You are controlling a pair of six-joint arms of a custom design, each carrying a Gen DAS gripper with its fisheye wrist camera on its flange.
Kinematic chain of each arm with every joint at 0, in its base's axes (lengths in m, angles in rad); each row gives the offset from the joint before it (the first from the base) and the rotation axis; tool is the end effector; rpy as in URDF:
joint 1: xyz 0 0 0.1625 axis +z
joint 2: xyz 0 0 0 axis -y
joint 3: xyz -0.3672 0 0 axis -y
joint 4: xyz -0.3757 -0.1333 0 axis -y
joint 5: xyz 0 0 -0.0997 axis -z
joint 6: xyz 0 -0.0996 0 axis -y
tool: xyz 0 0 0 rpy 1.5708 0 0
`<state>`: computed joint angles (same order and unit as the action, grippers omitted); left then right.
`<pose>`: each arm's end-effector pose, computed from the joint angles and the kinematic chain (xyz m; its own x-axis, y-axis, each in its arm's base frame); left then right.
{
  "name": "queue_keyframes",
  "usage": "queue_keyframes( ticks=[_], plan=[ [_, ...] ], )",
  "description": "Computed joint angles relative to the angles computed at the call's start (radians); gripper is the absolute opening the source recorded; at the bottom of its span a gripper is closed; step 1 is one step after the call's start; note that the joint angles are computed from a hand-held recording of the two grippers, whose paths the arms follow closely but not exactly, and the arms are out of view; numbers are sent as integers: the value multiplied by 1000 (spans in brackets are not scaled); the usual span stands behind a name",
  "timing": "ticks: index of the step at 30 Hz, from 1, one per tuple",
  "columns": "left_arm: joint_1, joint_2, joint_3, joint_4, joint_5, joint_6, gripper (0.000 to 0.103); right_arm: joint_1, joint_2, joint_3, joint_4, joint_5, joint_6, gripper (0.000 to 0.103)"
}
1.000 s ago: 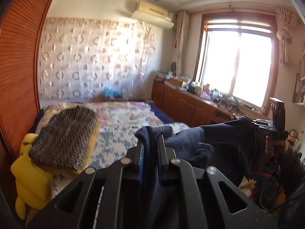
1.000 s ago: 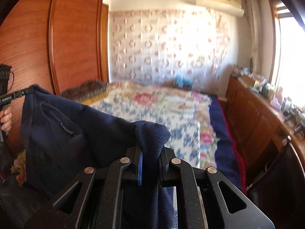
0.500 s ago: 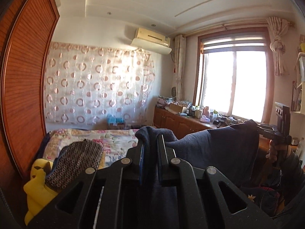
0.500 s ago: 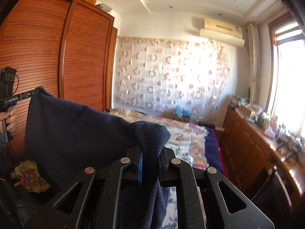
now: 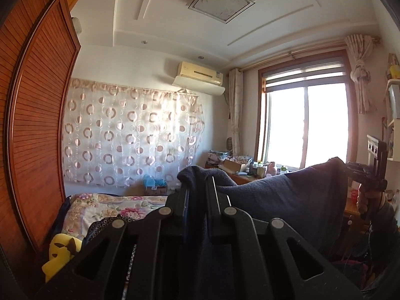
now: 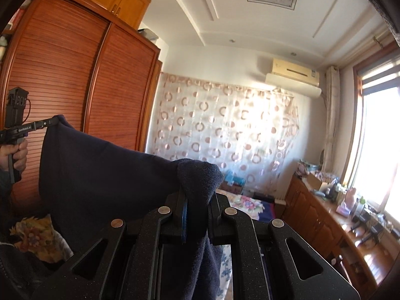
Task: Fold small clothes
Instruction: 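Lay the hem over toward the collar and open both grippers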
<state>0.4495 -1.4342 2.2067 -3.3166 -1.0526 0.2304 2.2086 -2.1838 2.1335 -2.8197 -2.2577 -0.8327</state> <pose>-0.3230 -0.3586 0.2978 -0.6109 0.6443 -0.4601 0.6637 0.0999 -0.7413 0.2141 -0.1711 0.5571 -0.5446 -0.1390 0.8271 -0.8361 0.1675 -0.5224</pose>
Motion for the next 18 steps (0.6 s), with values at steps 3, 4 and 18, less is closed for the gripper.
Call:
queue_keyframes(
  ticks=[3, 4, 18],
  plan=[
    [48, 88, -76, 7, 16, 10, 8, -73, 55, -25, -41, 30, -46, 9],
    [71, 128, -111, 19, 19, 11, 8, -102, 74, -33, -44, 44, -43, 9],
    [335, 675, -548, 326, 73, -24, 35, -655, 687, -258, -364, 46, -188, 52]
  ],
)
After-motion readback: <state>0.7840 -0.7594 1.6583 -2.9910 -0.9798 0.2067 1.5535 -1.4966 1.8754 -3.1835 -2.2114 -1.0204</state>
